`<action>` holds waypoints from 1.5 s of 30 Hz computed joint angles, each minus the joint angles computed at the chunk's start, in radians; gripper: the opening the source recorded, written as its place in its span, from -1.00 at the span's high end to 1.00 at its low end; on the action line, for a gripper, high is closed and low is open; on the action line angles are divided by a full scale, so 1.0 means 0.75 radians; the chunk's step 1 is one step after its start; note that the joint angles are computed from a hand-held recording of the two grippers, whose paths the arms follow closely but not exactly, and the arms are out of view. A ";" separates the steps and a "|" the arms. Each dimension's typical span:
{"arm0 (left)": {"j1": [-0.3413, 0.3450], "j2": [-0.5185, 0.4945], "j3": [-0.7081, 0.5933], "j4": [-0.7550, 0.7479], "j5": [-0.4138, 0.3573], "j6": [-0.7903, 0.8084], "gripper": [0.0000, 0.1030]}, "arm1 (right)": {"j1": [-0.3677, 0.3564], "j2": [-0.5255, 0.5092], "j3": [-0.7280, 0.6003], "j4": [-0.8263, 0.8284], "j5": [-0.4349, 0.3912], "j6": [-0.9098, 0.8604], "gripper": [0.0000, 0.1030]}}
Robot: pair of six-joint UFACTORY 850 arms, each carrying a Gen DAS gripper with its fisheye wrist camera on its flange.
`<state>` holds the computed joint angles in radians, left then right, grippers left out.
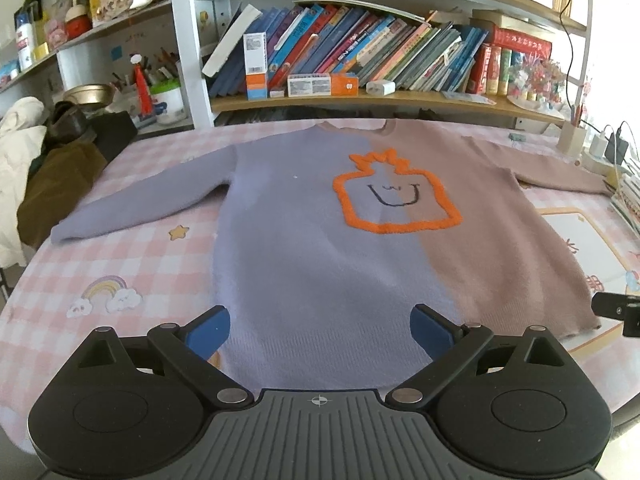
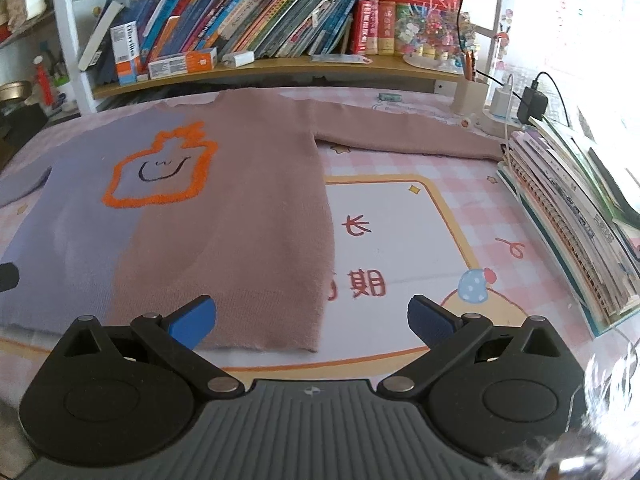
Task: Fold clothes
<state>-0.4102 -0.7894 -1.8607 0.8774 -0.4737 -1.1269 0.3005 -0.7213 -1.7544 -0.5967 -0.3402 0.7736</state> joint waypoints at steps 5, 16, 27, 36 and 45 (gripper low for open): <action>0.082 0.027 0.031 -0.008 0.045 0.052 -0.92 | 0.065 -0.053 -0.091 -0.118 -0.068 0.180 -1.00; 0.264 0.027 0.063 0.075 0.170 0.043 -0.91 | 0.196 -0.230 -0.376 -0.167 -0.259 0.295 -1.00; 0.399 -0.080 -0.048 0.177 0.088 -0.172 -0.69 | 0.243 -0.400 -0.680 -0.121 -0.502 0.223 -1.00; 0.526 -0.170 -0.171 -0.170 0.131 -0.237 -0.27 | 0.258 -0.498 -0.849 -0.060 -0.637 0.087 -1.00; 0.586 -0.249 -0.271 -0.499 0.206 -0.294 0.03 | 0.253 -0.493 -0.841 -0.087 -0.683 0.145 -1.00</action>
